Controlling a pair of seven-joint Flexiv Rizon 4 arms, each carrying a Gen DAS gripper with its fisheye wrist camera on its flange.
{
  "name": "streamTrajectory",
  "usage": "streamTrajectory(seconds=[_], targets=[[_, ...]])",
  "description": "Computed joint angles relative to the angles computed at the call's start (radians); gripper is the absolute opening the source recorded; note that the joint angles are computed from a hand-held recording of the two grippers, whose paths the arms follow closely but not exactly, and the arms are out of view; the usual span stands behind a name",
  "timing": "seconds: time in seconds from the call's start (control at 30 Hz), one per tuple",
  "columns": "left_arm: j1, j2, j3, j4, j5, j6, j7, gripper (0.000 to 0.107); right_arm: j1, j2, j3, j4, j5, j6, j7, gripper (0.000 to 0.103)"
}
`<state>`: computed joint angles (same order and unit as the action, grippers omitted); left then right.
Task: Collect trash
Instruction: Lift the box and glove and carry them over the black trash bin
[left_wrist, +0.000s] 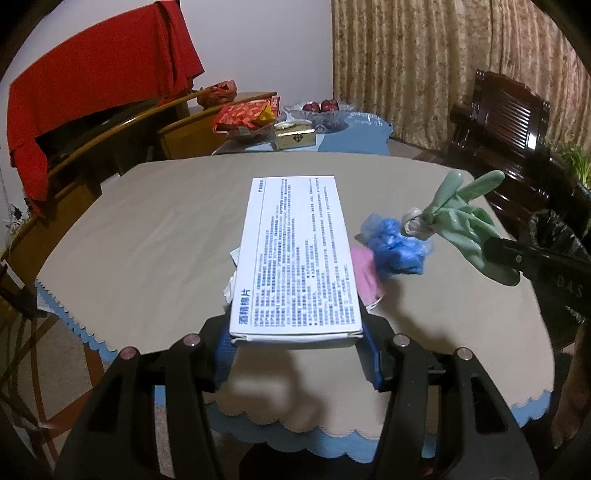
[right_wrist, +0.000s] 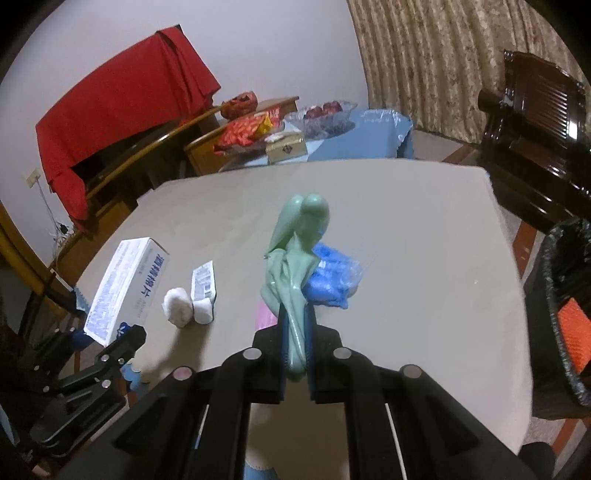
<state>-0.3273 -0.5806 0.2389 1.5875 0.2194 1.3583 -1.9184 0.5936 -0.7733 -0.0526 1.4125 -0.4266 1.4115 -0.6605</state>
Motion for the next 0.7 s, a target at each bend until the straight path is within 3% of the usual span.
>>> streamTrajectory(seconds=[0.23,0.7], targets=[[-0.054,0.041,0.021,-0.016,0.034,-0.027,-0.067,0.054,0.043,0.088,-0.099,0.112,-0.035,0.072,0.055,0.008],[-0.105,0.064,-0.042,-0.112,0.115,-0.136,-0.159,0.054,0.192,0.234,-0.377,0.345,-0.106,0.209,0.183,0.008]])
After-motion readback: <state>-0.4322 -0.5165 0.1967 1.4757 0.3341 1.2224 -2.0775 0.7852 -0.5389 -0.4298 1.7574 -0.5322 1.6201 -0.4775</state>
